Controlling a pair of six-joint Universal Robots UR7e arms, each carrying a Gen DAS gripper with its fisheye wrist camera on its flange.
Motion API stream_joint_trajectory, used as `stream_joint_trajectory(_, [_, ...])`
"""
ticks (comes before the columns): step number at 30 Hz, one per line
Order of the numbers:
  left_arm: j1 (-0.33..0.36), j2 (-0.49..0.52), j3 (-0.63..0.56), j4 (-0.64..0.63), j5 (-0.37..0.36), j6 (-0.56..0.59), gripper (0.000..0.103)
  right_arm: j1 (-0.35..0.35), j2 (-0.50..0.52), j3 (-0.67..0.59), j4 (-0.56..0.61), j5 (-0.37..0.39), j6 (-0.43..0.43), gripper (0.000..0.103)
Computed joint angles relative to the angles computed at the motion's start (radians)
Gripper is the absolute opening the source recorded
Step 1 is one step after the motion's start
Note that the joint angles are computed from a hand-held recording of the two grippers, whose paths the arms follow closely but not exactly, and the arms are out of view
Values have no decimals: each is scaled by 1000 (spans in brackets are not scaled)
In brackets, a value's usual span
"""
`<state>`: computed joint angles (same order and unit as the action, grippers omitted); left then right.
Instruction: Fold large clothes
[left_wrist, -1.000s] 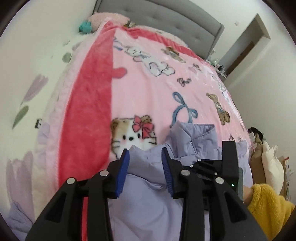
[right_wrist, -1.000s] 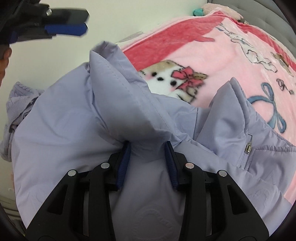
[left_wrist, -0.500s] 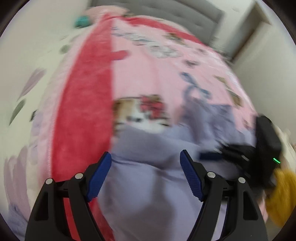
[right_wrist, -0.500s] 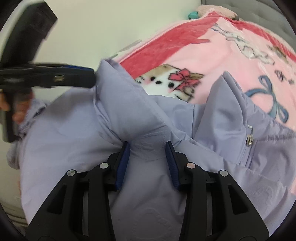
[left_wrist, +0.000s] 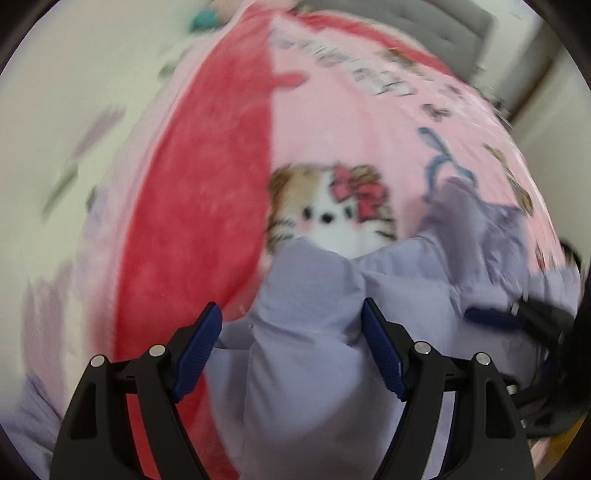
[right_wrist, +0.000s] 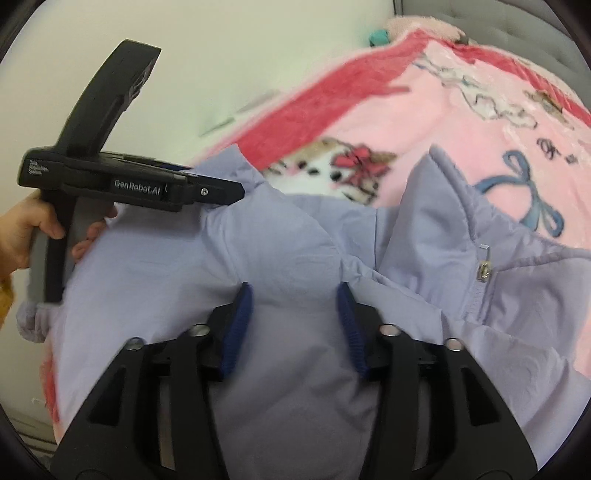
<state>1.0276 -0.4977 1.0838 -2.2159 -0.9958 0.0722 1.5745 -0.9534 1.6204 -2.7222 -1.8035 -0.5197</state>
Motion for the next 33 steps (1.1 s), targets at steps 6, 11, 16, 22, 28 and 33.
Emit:
stream_joint_trajectory(6, [-49,-188,317,-334,-10,183,92,-4,-188,217,-256,80,55,68])
stream_joint_trajectory(11, [-76,-298,526,-473,-87,216,92,50,-303,437,-562,-253,-152,65])
stream_joint_trajectory(16, [-60,-278,541,-375,-81,153,92,6,-436,593,-541,-363,-203,64])
stream_joint_trajectory(22, [-32,-224,474,-280,-62,67,94,-47,-388,603,-597,-461,-170,73])
stream_joint_trajectory(28, [-32,-211,476,-284,-47,80,96,-71,-356,603,-602,-461,-100,75])
stream_joint_trajectory(33, [-40,-279,529,-332,-65,127,96,-19,-374,549,-489,-522,-90,83])
